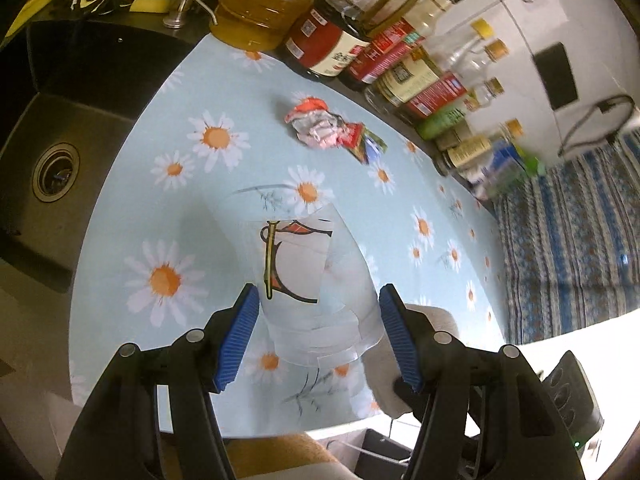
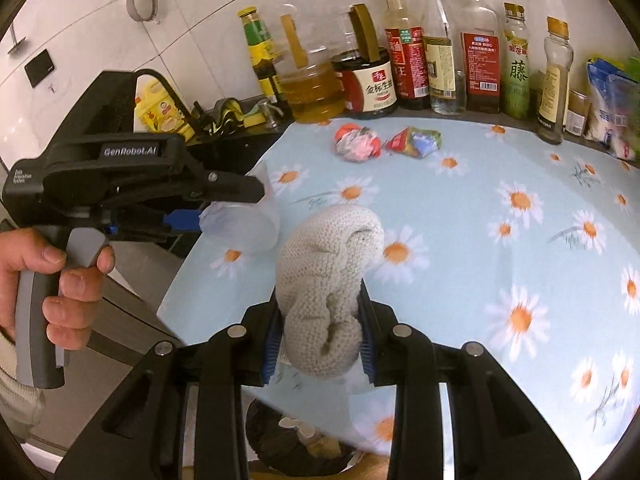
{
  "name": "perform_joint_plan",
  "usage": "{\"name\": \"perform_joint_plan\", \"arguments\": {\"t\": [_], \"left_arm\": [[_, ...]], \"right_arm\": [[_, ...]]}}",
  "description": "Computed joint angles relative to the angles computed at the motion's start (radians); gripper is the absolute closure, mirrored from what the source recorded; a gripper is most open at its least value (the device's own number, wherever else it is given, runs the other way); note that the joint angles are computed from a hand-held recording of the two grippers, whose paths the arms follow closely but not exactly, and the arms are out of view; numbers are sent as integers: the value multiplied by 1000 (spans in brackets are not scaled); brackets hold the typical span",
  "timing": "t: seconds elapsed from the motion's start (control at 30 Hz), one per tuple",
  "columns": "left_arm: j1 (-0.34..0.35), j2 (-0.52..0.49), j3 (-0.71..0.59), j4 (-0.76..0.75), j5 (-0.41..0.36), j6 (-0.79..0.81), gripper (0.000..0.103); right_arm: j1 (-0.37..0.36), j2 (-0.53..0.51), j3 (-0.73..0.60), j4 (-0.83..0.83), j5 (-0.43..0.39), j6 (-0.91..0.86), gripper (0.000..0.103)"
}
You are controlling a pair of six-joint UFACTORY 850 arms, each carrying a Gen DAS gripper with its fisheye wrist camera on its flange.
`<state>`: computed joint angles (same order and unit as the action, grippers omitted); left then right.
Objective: Collect trash
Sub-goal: 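Carry the plastic cup with the left gripper while the right carries the grey cloth to the bin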
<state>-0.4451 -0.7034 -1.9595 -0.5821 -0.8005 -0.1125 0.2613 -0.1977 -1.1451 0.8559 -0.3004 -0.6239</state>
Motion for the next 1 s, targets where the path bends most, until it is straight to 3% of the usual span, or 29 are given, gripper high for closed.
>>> {"name": "perform_joint_plan", "arguments": {"t": [0.5, 0.93, 1.0], "left_arm": [[38, 218, 373, -214, 29, 308, 43], [46, 347, 599, -224, 31, 424, 43], [48, 364, 634, -232, 27, 440, 43]], "right_arm": [[188, 128, 159, -611, 96, 793, 69], [274, 141, 243, -800, 110, 1116, 69], [277, 135, 251, -743, 106, 1076, 69]]}}
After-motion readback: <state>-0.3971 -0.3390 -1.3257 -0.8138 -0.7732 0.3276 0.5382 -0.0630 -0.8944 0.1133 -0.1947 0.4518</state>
